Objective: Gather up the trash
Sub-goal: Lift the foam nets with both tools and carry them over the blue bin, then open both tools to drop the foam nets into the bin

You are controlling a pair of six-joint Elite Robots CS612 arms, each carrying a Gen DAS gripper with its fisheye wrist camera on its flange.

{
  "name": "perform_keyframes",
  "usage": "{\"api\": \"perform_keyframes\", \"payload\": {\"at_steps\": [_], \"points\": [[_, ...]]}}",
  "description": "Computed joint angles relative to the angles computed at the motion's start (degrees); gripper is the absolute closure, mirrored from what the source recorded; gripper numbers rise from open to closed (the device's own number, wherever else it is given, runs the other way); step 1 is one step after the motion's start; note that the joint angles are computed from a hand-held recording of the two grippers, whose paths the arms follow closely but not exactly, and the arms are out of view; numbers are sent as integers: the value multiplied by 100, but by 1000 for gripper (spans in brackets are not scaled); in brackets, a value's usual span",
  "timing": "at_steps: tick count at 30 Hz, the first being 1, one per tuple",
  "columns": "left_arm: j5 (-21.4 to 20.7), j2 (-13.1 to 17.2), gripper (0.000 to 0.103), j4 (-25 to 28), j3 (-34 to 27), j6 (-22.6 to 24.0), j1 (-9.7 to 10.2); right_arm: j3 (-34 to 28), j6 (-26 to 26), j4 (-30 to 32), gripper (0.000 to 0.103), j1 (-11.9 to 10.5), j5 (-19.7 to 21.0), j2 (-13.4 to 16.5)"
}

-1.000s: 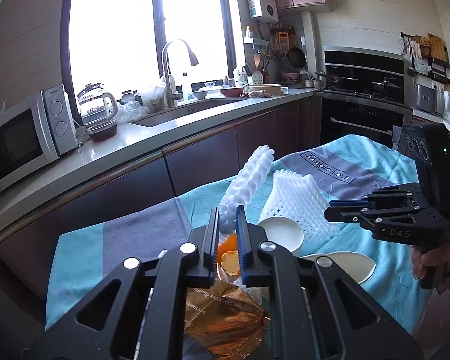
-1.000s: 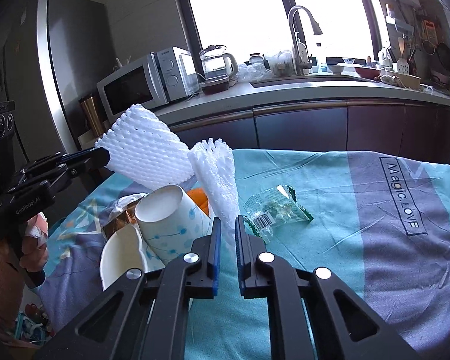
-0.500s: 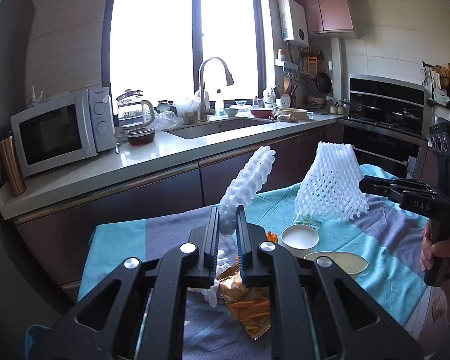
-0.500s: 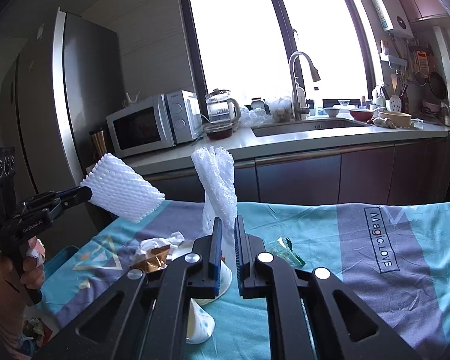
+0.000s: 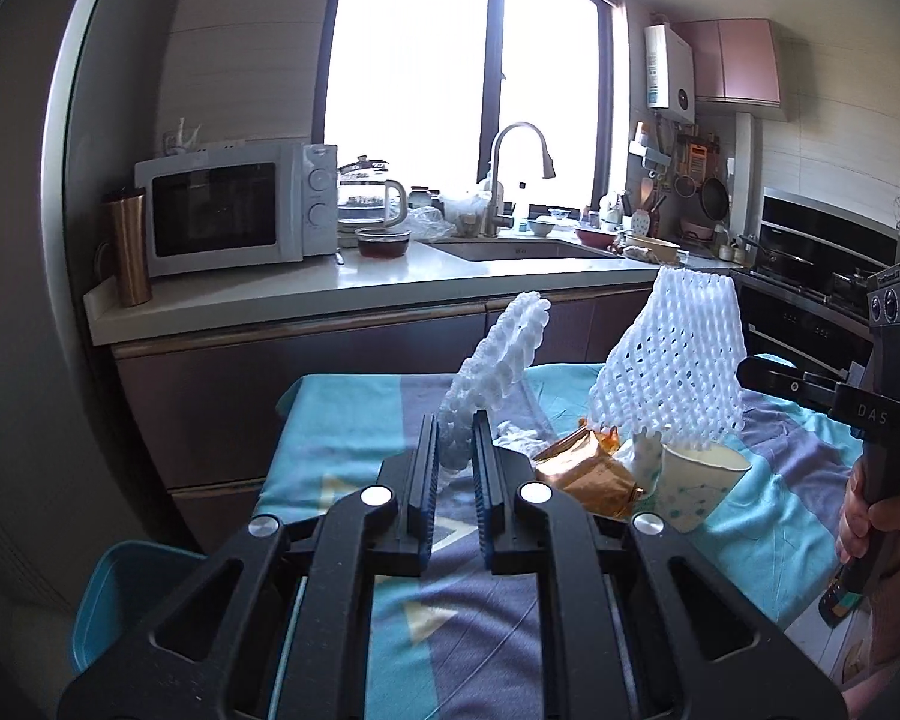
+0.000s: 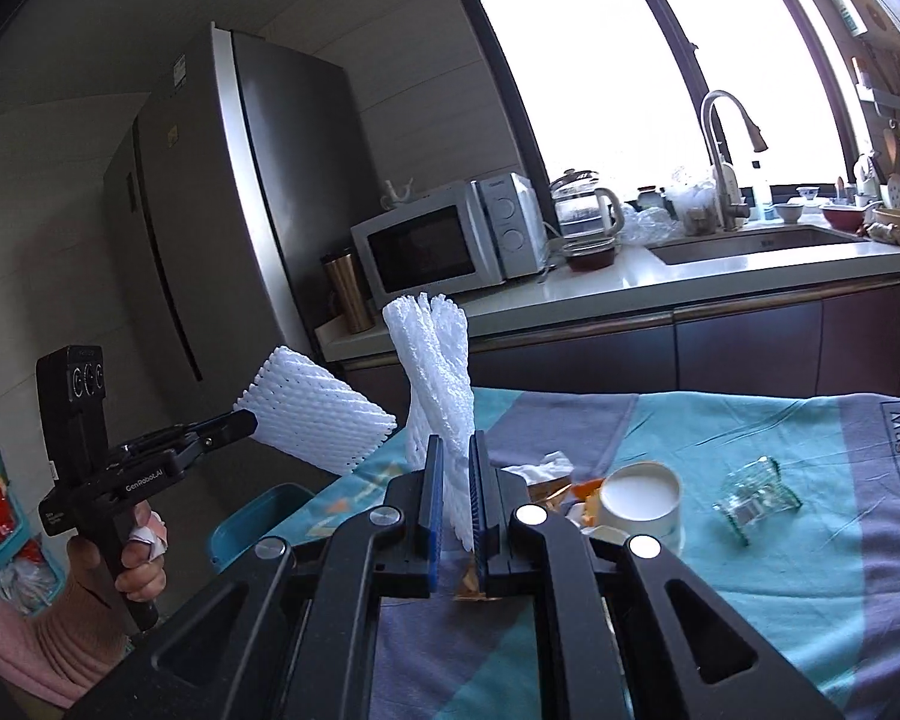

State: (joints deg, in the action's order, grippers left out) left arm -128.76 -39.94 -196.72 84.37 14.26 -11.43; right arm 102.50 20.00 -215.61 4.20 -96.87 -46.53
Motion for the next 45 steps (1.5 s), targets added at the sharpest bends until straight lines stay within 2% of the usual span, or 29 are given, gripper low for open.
{"api": "perform_keyframes", "payload": {"at_steps": [12,24,31,36,45], "points": [[503,65,92,-21,54,-355,460,-729,242,593,96,79,1140,443],[1125,247,92,113,-179,-769,754,-1720,61,1438,96,197,2011,884],[1396,362,92,272,-316,-821,846,-2380,74,1986,96,241,2406,1194],[1707,448,92,457,-426,-696,828,-2873,70,2439,96,291,2523,1430],[1985,680,91,1077,-792,-682,772,-3723,54,3298,96,348,2655,1841]]}}
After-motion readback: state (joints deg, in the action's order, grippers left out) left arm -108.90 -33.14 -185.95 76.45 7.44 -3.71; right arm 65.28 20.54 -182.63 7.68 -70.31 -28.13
